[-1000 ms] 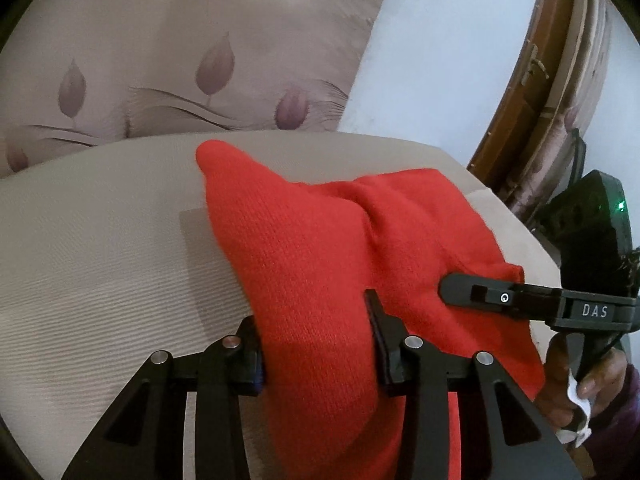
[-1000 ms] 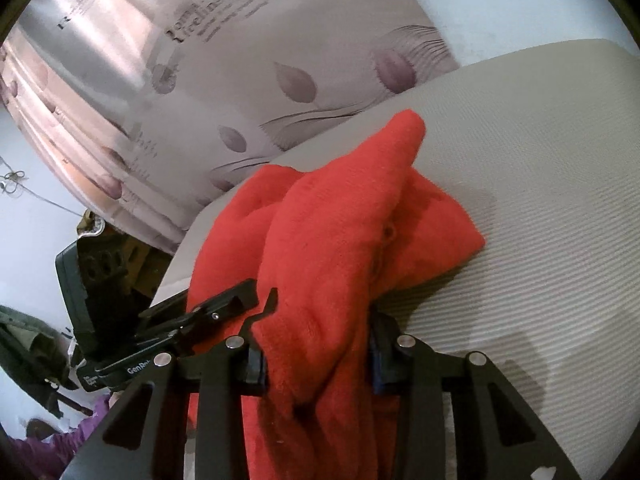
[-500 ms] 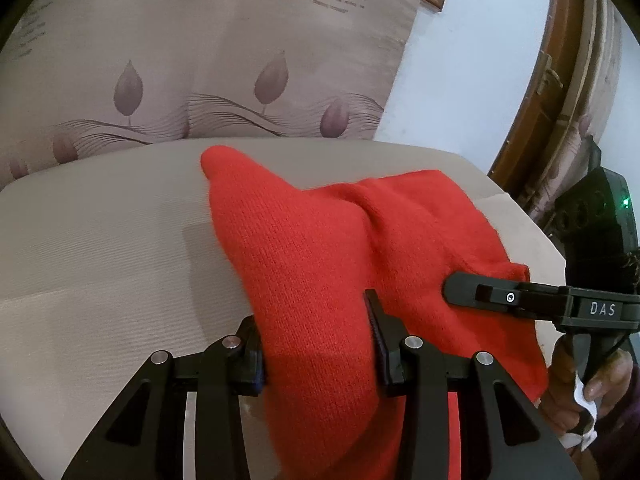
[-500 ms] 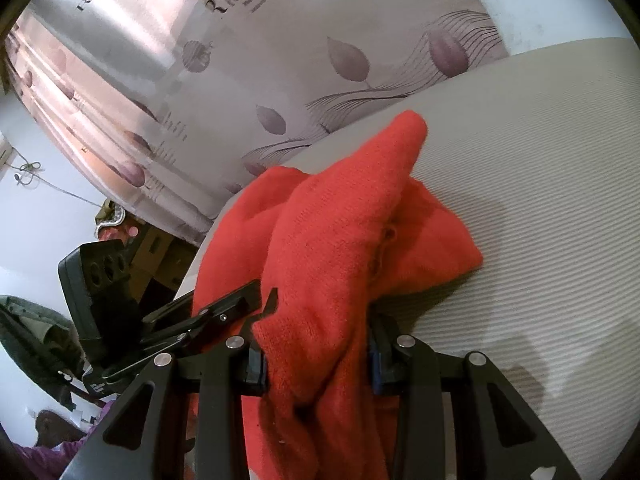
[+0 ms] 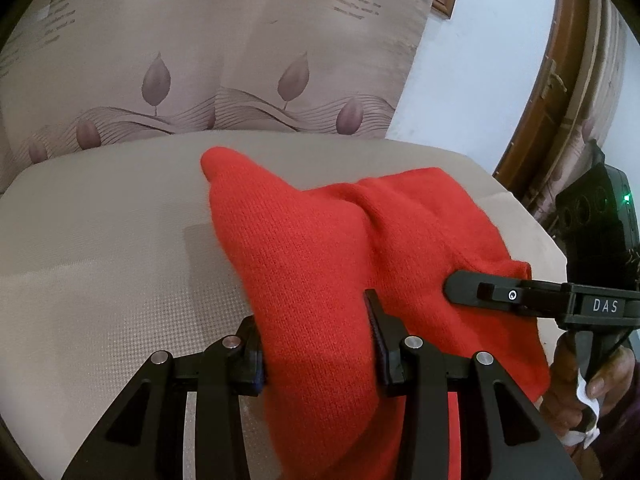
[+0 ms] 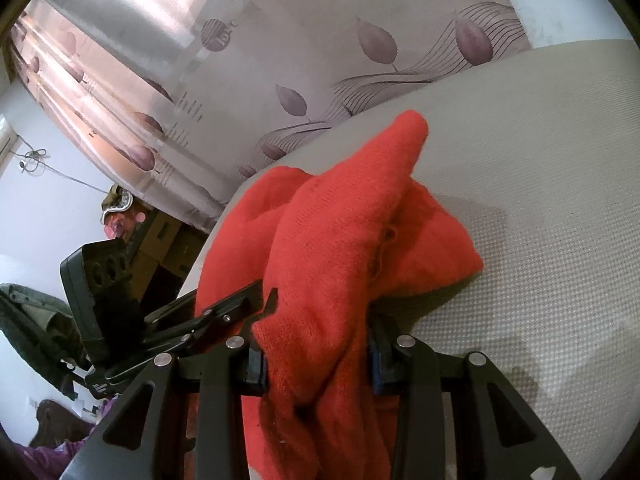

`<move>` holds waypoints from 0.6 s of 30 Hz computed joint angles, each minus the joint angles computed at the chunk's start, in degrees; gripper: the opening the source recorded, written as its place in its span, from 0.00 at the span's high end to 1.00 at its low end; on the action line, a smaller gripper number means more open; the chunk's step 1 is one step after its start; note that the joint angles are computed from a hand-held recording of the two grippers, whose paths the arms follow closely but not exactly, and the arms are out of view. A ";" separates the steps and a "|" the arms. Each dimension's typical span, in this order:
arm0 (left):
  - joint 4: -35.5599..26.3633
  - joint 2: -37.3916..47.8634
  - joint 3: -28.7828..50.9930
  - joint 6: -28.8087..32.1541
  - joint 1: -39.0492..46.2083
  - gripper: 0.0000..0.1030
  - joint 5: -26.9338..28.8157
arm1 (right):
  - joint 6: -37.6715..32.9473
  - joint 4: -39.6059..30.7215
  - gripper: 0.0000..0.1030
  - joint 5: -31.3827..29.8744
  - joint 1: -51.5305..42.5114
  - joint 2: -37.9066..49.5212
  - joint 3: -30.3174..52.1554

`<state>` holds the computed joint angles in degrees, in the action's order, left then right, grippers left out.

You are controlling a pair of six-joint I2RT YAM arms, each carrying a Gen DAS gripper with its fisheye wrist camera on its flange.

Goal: Fold small clothes

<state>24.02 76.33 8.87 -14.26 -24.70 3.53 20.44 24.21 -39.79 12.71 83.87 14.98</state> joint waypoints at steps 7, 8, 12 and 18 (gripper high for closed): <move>-3.26 -4.78 -1.89 -0.16 -0.09 0.61 0.02 | 1.41 0.52 0.68 0.77 1.78 -1.71 -1.82; -3.66 -5.43 -2.20 -0.16 -0.16 0.61 -0.03 | 1.47 0.62 0.68 0.75 1.85 -1.85 -2.06; -4.90 -6.91 -2.71 -0.15 0.13 0.61 0.31 | 2.18 1.13 0.68 1.11 2.64 -2.19 -2.72; -8.88 -12.05 -3.75 -1.36 -1.22 0.61 -1.02 | 2.95 0.90 0.68 1.29 3.40 -3.65 -3.41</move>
<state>15.14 64.28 5.12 -15.62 -25.92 2.51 23.38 25.11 -38.49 16.11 80.22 11.56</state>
